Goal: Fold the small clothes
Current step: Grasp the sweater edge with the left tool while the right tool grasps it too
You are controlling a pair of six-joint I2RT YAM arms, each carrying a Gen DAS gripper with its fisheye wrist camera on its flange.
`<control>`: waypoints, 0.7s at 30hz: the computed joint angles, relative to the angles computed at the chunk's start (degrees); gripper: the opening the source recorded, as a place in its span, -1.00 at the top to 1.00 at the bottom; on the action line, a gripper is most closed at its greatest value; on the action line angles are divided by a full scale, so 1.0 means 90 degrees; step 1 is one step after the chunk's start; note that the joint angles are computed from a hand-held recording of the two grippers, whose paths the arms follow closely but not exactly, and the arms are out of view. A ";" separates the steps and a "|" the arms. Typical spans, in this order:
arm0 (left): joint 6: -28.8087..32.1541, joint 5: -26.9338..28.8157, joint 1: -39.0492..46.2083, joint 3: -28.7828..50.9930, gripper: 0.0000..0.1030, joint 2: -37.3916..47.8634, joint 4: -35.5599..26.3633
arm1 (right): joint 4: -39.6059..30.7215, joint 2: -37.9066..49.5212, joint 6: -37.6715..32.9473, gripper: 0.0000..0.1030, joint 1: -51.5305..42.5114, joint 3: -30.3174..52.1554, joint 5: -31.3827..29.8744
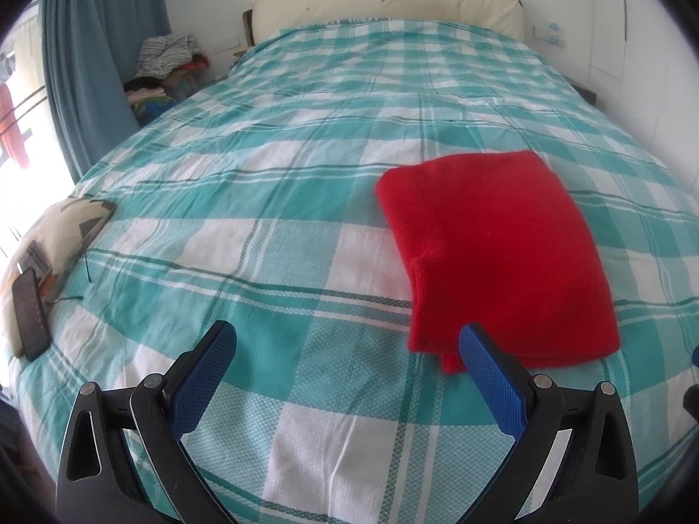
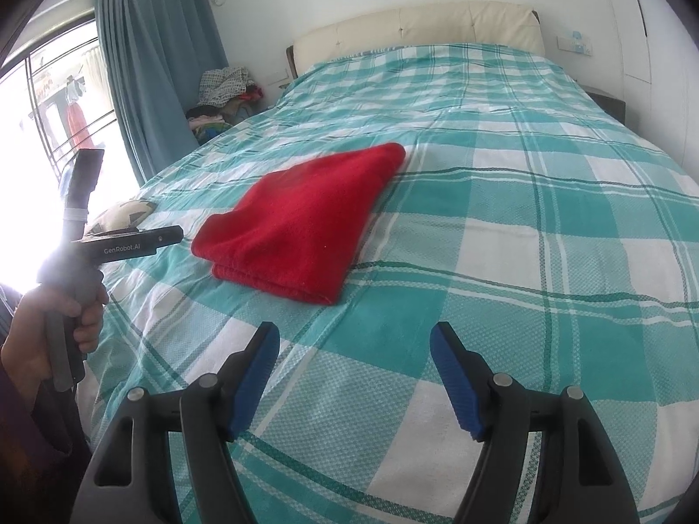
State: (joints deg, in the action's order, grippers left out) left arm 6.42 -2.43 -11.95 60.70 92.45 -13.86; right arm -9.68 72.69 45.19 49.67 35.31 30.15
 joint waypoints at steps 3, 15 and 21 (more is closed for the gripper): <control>-0.0024 -0.0016 0.0012 0.0018 -0.98 0.0029 -0.0016 | 0.0001 0.0071 -0.0004 -0.39 0.0037 0.0022 0.0002; -0.0501 0.2408 0.0693 0.2121 -0.98 0.1579 -0.1284 | 0.0102 0.0052 -0.0231 -0.39 -0.0526 0.0052 -0.0598; -0.0885 0.3301 0.0755 0.4780 -0.98 0.3727 -0.2391 | 0.1012 0.1186 -0.0909 -0.47 -0.2690 0.1140 -0.2750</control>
State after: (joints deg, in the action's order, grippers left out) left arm -1.54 27.28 -5.16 103.72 126.00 -35.38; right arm -0.57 83.36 37.01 25.46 45.57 5.40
